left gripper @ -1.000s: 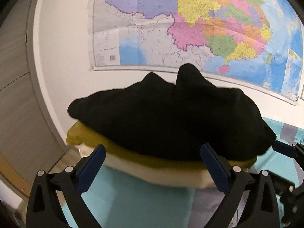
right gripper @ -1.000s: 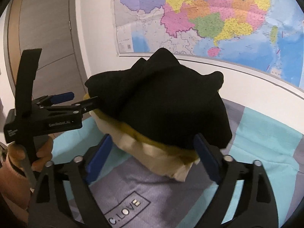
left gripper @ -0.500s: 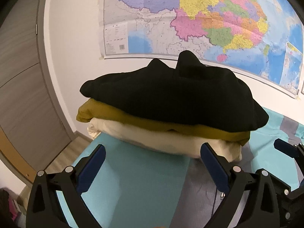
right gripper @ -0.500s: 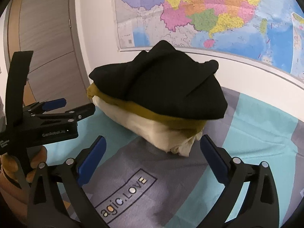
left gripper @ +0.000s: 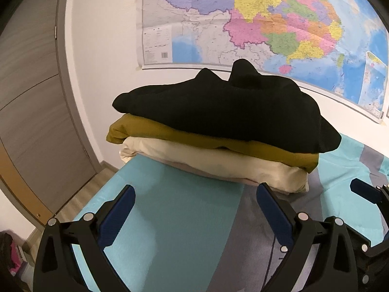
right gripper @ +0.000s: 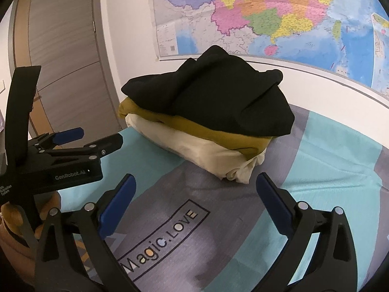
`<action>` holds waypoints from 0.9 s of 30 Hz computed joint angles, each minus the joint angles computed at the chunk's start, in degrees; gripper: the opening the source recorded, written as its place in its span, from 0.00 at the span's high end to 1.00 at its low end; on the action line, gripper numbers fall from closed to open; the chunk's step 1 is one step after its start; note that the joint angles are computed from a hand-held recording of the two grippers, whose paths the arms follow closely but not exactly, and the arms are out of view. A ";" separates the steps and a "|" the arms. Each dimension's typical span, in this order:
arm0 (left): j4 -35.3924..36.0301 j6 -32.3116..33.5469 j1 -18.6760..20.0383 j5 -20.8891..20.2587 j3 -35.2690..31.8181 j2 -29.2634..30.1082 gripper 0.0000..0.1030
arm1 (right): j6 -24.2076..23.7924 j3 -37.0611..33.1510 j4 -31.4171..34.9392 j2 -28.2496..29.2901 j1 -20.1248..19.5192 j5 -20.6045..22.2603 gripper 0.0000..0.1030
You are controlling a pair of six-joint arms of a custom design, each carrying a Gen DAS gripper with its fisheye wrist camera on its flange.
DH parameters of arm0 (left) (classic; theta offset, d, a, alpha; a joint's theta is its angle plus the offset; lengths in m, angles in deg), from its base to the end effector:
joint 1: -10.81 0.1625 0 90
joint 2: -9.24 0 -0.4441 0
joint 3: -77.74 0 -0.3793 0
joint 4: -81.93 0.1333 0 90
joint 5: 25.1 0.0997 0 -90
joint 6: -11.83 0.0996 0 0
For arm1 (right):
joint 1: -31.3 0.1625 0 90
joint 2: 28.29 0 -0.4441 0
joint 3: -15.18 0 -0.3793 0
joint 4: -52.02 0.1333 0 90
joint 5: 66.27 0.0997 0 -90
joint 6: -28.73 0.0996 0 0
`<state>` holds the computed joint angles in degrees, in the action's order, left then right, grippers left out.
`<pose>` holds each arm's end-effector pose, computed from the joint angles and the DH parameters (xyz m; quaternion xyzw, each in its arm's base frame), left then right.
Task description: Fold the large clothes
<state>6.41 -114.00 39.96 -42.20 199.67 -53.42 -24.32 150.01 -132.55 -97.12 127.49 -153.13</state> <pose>-0.2359 -0.3932 0.1270 -0.0449 0.7342 -0.5026 0.4542 0.1864 -0.4322 0.1905 0.4847 -0.8388 0.2369 0.0737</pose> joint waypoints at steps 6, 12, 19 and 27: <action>-1.82 -0.16 -0.91 -1.59 1.09 0.17 0.06 | -0.39 1.18 0.27 -0.59 -0.27 -0.25 0.05; -4.00 1.07 -1.37 -2.61 1.91 0.38 0.06 | -0.97 2.34 0.29 -1.29 -0.65 0.00 0.05; -0.79 -1.98 -2.05 -3.05 1.26 1.83 0.06 | -0.85 3.01 0.73 -2.30 -1.36 0.50 0.05; -20.97 15.67 -1.28 -3.05 4.37 3.09 0.06 | -0.02 4.30 0.29 -4.94 -3.34 0.11 0.05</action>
